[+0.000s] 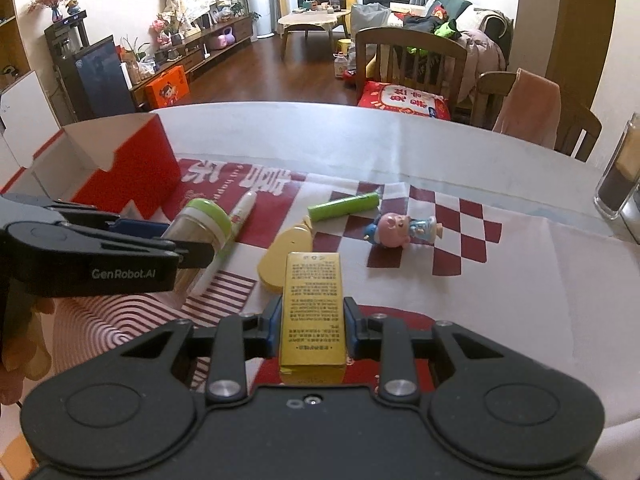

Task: Organize rigid objects
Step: 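Lift and carry the toothpick jar and yellow box with both grippers toward the box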

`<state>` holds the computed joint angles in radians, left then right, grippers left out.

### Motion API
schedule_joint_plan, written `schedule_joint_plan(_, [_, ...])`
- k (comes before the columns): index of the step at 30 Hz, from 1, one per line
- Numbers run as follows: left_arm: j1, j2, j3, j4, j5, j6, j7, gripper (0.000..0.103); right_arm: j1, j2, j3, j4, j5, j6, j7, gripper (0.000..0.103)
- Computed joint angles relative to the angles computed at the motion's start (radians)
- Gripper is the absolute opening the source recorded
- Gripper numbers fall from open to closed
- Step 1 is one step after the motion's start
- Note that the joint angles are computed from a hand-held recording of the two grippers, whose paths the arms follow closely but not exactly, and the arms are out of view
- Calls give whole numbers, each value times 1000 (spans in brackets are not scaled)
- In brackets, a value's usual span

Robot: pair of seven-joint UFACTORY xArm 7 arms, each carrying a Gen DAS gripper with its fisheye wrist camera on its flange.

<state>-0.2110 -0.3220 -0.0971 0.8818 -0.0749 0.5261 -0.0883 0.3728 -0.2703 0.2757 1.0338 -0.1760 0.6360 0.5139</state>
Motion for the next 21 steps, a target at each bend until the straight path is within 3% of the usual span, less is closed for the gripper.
schedule_joint_plan(10, [4,-111,64,-1,-66,92,107,43,22,40,51,135,-58,81,83,29])
schedule_joint_plan(21, [44,-185,162,26,-153,193,281,43,107,187,79,345,-193,159,230,29])
